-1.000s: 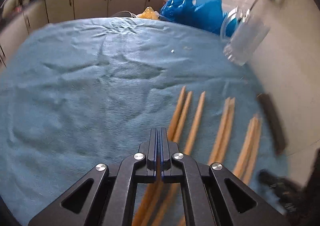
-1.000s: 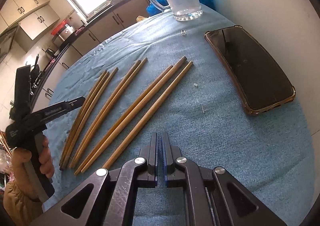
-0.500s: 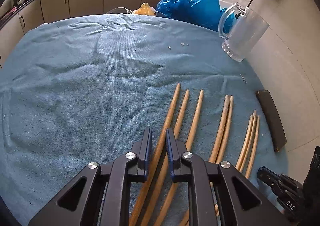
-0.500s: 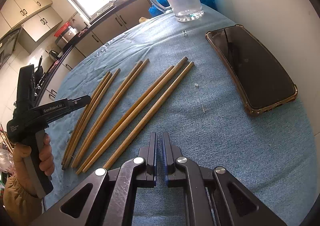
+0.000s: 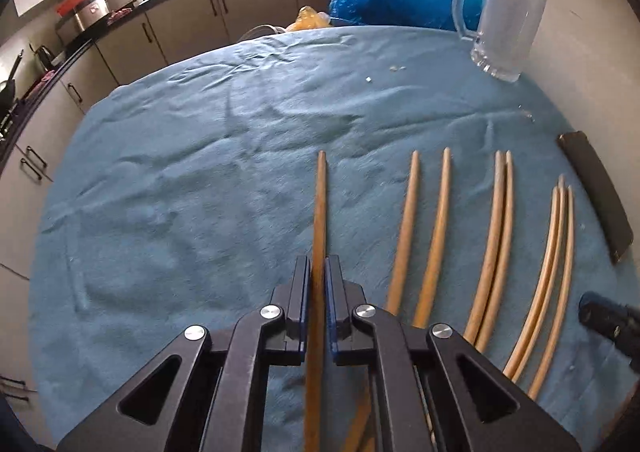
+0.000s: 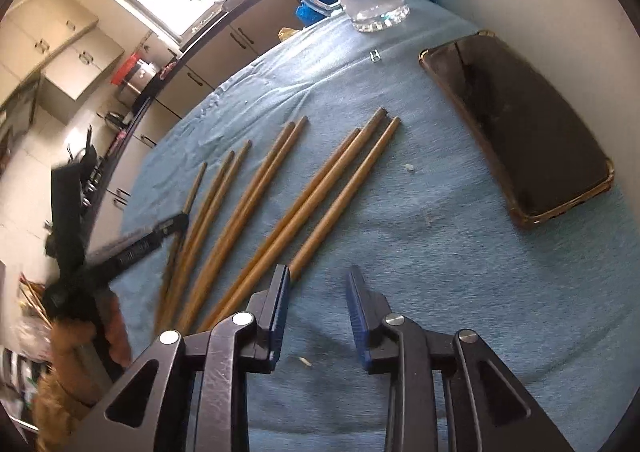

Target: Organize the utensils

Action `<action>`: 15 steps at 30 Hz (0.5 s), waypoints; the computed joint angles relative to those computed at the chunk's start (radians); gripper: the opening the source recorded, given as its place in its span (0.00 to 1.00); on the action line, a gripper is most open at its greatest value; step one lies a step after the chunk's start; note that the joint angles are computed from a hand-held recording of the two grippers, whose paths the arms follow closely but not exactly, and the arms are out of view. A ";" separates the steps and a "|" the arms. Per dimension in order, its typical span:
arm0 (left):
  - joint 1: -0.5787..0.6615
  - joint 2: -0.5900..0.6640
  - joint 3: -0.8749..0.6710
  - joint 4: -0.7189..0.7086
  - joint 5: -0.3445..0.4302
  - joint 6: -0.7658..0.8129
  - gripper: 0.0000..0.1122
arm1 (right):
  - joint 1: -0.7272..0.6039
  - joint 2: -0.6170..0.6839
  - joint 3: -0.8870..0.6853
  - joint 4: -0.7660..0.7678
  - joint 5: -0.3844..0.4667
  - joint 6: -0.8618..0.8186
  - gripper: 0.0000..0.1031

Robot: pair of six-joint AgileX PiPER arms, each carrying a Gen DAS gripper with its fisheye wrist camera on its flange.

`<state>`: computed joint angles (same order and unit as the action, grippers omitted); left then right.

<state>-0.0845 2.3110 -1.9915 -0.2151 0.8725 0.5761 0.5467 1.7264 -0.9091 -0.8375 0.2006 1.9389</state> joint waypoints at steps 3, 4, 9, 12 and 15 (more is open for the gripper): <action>0.018 -0.011 0.022 -0.020 -0.010 0.014 0.06 | -0.009 0.029 -0.041 0.112 -0.001 -0.119 0.30; 0.023 -0.008 0.017 -0.029 -0.004 0.016 0.06 | -0.007 0.045 -0.071 0.160 0.028 -0.173 0.30; 0.019 -0.019 0.038 -0.019 -0.019 -0.001 0.06 | -0.017 0.151 -0.308 0.441 0.290 -0.494 0.23; 0.020 -0.035 0.055 0.001 -0.004 -0.018 0.06 | -0.005 0.239 -0.488 0.476 0.501 -0.598 0.16; 0.043 -0.062 0.084 -0.011 0.039 -0.022 0.06 | -0.002 0.268 -0.545 0.494 0.567 -0.649 0.13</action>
